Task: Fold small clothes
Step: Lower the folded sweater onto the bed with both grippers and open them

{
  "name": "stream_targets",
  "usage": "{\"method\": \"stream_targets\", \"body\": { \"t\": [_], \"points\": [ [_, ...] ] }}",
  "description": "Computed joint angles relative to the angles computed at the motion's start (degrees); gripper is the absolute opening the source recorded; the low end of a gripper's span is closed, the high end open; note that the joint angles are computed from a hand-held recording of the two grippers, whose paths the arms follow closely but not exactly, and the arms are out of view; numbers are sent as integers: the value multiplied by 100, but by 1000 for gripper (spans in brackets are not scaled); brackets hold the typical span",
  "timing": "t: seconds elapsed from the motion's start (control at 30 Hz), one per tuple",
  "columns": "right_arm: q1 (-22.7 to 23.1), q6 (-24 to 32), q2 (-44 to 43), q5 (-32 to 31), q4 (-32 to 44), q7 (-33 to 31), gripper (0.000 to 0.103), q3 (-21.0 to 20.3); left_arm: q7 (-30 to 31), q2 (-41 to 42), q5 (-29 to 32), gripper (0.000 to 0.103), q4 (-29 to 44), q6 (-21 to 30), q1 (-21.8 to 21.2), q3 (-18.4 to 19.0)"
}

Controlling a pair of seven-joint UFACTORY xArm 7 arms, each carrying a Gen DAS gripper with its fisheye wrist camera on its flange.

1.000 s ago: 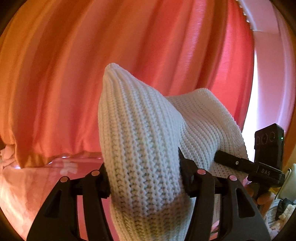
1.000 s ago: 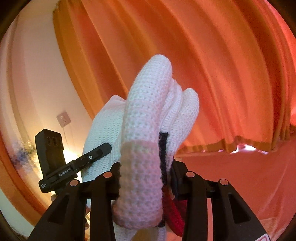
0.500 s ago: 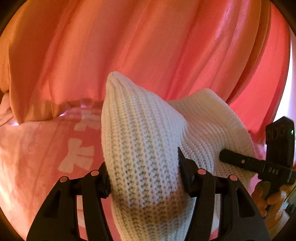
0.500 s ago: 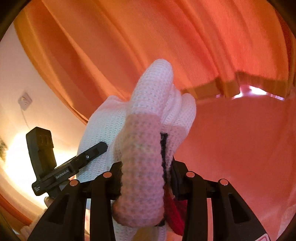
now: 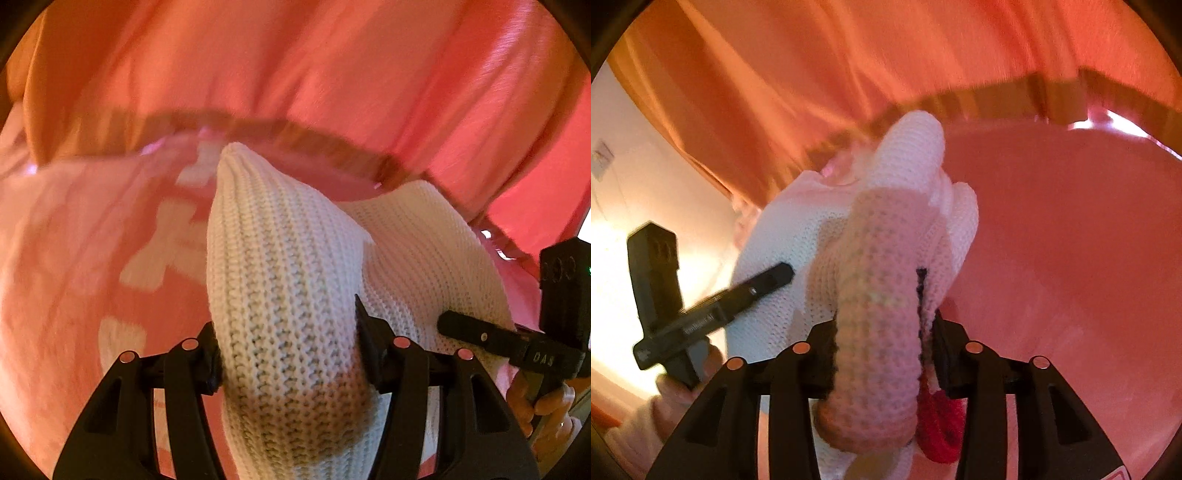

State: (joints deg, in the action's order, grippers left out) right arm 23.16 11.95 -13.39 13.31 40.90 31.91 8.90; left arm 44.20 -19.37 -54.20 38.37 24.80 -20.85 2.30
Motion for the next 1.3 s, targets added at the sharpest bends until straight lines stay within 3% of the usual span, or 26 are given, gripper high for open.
{"method": "stream_targets", "body": {
  "t": [0.07,0.1,0.17,0.23,0.3,0.33,0.47,0.53,0.6,0.7,0.73,0.8,0.9,1.0,1.07,1.2,1.27,1.3],
  "points": [
    [-176,283,176,-366,107,218,50,170,-315,253,241,62,31,-24,135,-71],
    [-217,303,169,-466,97,301,53,200,-267,280,54,73,-9,-132,114,-31],
    [-278,361,30,-563,79,481,55,220,-304,345,-31,82,-96,-755,124,-146],
    [-801,447,-347,-1406,16,1353,58,633,-663,7,310,81,-280,-1017,257,-298],
    [-1051,430,-743,-1950,-41,1788,61,860,-492,-150,16,85,-290,-1147,-90,67],
    [-927,336,-806,-1941,-31,1668,61,755,-447,-435,-117,87,-353,-1064,-219,212],
    [-326,333,-296,-1318,197,916,57,187,-1082,-735,530,87,-443,-972,-153,26],
    [23,506,77,-602,330,351,17,-165,-1284,-733,896,87,-504,-982,-181,-46],
    [35,483,136,-286,376,42,15,-205,-1505,-867,1271,87,-663,-1067,-167,-156],
    [60,-3,-103,-143,459,-495,14,-214,-1607,-776,1534,87,-696,-1170,-364,-32],
    [-106,-24,-132,-383,493,-458,14,-85,-1681,-740,1658,87,-710,-1199,-385,-25],
    [-272,212,24,-605,588,-452,15,-11,-2031,-625,2132,87,-740,-1296,-172,-245],
    [-189,696,322,69,423,-572,20,-213,-2584,-446,2901,87,-793,-1378,240,-628],
    [-250,827,-214,184,225,-387,30,-118,-2850,-549,3290,87,-880,-1319,288,-618],
    [-88,910,-901,227,-45,-426,37,-61,-2808,-855,3308,87,-977,-1168,41,-338],
    [528,1358,-1587,644,-404,-582,48,-154,-2955,-1528,3626,90,-1242,-803,34,-245],
    [779,1542,-1457,855,-444,-693,48,-157,-3116,-1858,3844,90,-1417,-557,139,-357],
    [776,1633,-1394,814,-449,-699,38,-84,-3220,-1988,4011,90,-1517,-487,245,-488]
  ]
}}
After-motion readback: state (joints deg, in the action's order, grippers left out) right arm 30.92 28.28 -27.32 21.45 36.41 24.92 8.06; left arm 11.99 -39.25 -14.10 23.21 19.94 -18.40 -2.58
